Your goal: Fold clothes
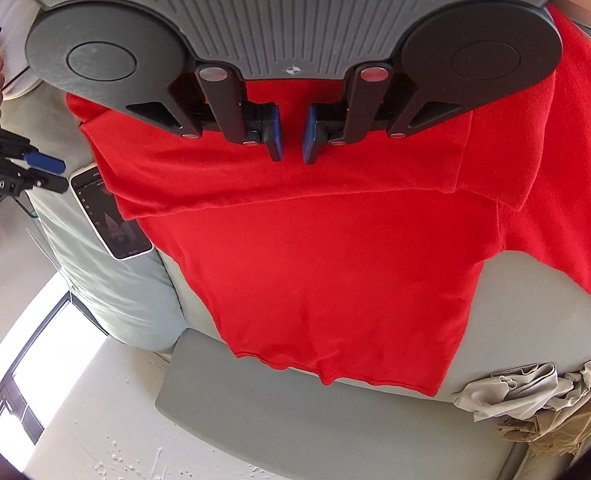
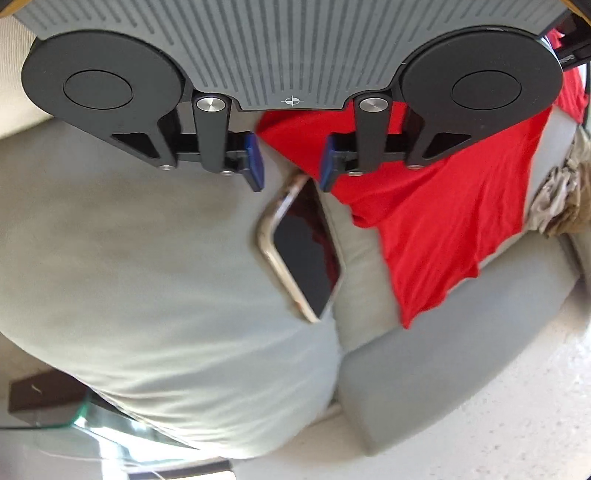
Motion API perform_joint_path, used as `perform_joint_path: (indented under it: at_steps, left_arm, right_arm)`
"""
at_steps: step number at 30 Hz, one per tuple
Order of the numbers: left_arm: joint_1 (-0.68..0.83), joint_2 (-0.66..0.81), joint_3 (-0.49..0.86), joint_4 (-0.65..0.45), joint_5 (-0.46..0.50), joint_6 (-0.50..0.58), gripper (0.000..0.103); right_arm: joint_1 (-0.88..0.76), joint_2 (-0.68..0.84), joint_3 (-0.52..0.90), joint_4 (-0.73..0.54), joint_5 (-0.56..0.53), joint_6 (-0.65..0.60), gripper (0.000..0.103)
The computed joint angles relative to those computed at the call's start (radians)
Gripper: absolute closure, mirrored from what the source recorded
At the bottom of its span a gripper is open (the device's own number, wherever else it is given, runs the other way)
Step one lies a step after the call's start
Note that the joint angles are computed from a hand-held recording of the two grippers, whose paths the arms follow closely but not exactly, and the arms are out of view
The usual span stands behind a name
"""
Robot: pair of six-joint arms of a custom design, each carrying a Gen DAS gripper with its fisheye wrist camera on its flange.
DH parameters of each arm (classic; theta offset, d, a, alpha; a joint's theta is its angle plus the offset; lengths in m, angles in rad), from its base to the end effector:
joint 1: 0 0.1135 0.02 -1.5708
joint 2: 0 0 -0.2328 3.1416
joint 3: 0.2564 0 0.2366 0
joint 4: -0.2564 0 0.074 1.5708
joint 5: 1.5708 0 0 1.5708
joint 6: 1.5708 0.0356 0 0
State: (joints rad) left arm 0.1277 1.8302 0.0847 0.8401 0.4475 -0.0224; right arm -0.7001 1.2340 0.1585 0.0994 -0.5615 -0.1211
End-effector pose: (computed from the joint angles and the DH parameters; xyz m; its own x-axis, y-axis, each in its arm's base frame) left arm 0.1651 0.0057 0.0192 -0.7834 -0.1209 -0.6096 0.1327 0.9257 -0.3541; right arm 0.1369 -0.0905 0.0741 -0.6672 0.4284 -0.6094 0.2384 0.8979 0.3701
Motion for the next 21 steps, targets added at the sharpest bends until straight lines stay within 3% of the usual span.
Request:
perform_joint_path:
  at_steps: [2,6,10,13,15,17,19,21]
  left_arm:
    - [0.002,0.004,-0.001,0.005,0.004,-0.005,0.09]
    - [-0.005,0.007,-0.009,0.023,0.0,-0.01,0.09]
    - [-0.001,0.016,-0.008,0.031,0.004,-0.004,0.09]
    - [0.004,0.023,-0.003,0.032,0.011,-0.001,0.09]
    - [0.004,0.03,-0.003,0.041,0.012,0.001,0.09]
    - [-0.003,0.035,-0.007,0.054,0.0,0.005,0.092]
    - [-0.008,0.04,-0.01,0.067,-0.01,0.008,0.092]
    - [-0.006,0.045,-0.009,0.071,-0.006,0.004,0.092]
  right_arm:
    - [0.052,0.166,0.118,0.006,-0.049,0.031,0.06]
    - [0.172,0.46,0.345,0.002,-0.025,0.123,0.059]
    - [0.242,0.642,0.514,-0.064,-0.006,0.148,0.059]
    - [0.284,0.748,0.601,-0.086,0.011,0.125,0.066]
    - [0.3,0.764,0.588,-0.018,0.01,0.107,0.089]
    - [0.311,0.718,0.496,0.155,0.066,0.133,0.093]
    - [0.323,0.681,0.407,0.337,0.133,0.154,0.103]
    - [0.323,0.651,0.344,0.479,0.199,0.177,0.103]
